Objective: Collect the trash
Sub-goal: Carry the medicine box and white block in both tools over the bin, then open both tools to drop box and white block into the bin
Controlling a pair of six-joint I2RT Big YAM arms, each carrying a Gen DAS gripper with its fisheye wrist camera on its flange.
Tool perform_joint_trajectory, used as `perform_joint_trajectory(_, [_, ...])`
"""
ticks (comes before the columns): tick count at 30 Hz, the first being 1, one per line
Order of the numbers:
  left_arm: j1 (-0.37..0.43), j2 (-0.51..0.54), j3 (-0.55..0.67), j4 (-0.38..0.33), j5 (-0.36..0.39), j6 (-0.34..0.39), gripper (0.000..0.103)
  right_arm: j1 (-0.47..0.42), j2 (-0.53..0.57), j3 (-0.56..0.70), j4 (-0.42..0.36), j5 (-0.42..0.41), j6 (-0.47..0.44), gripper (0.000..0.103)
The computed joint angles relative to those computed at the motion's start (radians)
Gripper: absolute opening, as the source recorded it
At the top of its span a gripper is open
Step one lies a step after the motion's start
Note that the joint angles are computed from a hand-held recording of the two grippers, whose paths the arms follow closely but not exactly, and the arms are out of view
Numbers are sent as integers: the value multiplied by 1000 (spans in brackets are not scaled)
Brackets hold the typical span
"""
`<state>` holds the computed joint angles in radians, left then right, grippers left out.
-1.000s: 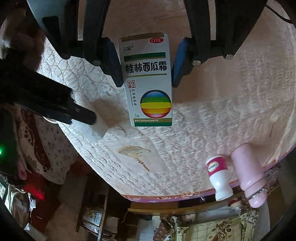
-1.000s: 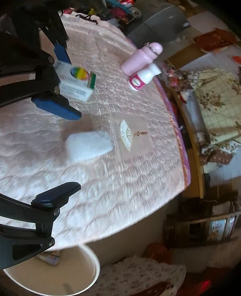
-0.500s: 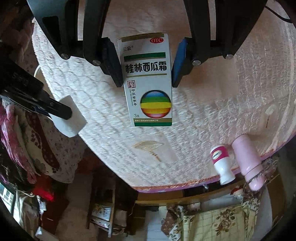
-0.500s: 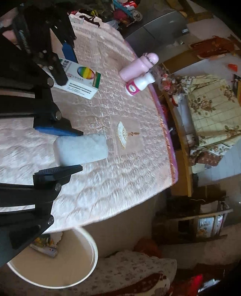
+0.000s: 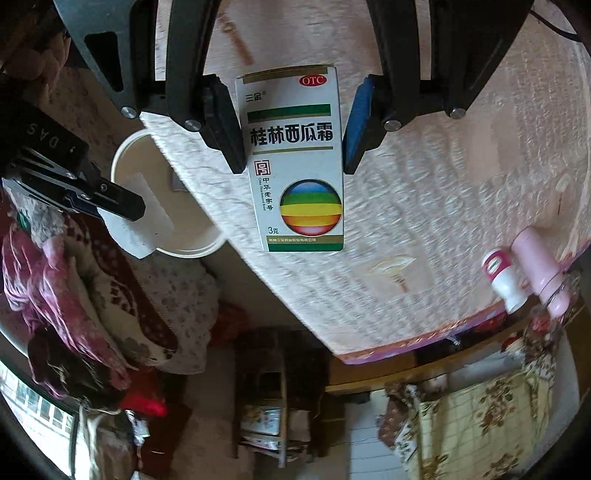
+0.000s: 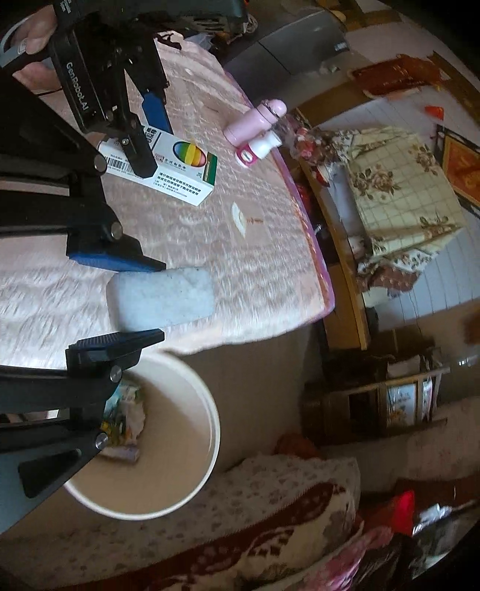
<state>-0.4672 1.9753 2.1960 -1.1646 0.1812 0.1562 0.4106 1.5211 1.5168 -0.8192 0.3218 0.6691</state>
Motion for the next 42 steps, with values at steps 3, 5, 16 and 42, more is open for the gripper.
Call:
perform_joint_trajectory(3, [-24, -7, -4, 5, -3, 3, 54, -7, -40, -42, -11, 23, 12, 32])
perform_joint_trajectory(5, [-37, -8, -1, 5, -4, 4, 54, -13, -64, -68, -12, 32, 19, 32])
perform_joint_trajectory(16, [-103, 4, 8, 27, -34, 4, 54, -43, -162, -174, -25, 69, 54, 32])
perform_joint_trajectory(42, [-180, 240, 308, -98, -13, -30, 55, -167, -174, -275, 12, 16, 114, 33])
